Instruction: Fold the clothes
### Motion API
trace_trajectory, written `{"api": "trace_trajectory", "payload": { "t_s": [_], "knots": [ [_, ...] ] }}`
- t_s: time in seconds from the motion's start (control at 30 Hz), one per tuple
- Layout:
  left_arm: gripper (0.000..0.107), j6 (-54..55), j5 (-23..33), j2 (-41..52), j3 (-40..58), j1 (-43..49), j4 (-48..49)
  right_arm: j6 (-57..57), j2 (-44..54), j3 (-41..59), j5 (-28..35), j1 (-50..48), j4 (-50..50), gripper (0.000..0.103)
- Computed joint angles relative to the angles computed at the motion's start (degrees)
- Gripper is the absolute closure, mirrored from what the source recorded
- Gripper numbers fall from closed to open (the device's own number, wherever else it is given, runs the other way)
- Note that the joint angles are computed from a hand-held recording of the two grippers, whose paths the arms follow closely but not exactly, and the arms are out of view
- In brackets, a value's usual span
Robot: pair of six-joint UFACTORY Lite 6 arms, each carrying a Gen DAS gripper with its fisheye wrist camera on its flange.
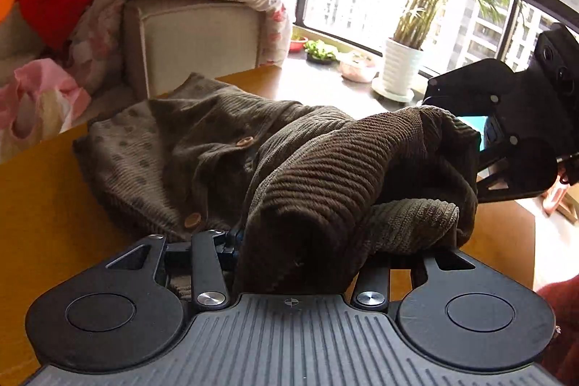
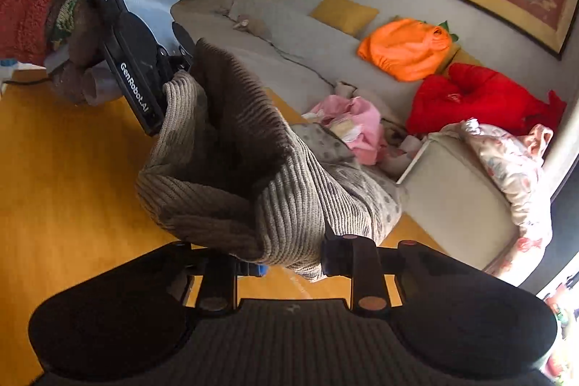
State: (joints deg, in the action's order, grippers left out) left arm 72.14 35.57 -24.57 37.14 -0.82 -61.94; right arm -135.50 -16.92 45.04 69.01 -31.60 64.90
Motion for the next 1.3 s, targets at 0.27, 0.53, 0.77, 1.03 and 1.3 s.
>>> {"api": "trace_trajectory", "payload": {
  "t_s": [0.27, 0.53, 0.77, 1.03, 1.3],
  "knots": [
    [0.052, -3.62, 21.91, -8.74, 2.87, 9.74, -2.06, 37.33, 13.18, 32.29, 28.04, -9.47, -10.93, 0.078],
    [0.045, -1.64, 3.43, 17.14, 11.95, 15.58, -9.52, 52.44, 36.37, 42.17, -2.99, 12.51, -8.13, 0.047],
    [0.010, 1.33, 16.15, 17.49, 9.94, 27.43, -16.15, 53.06, 42.05, 42.71, -5.71, 11.66, -2.41, 0.047],
    [0.010, -3.46, 16.93, 2.67, -2.95, 20.46, -11.10, 44.13, 35.23, 31.41, -5.38, 7.03, 5.74, 0.048],
    [0.054, -2.09, 1.53, 4.09, -0.09, 9.52, -17.78, 45.75, 34.95, 36.75, -7.06, 13.08, 7.73, 0.049]
  ]
}}
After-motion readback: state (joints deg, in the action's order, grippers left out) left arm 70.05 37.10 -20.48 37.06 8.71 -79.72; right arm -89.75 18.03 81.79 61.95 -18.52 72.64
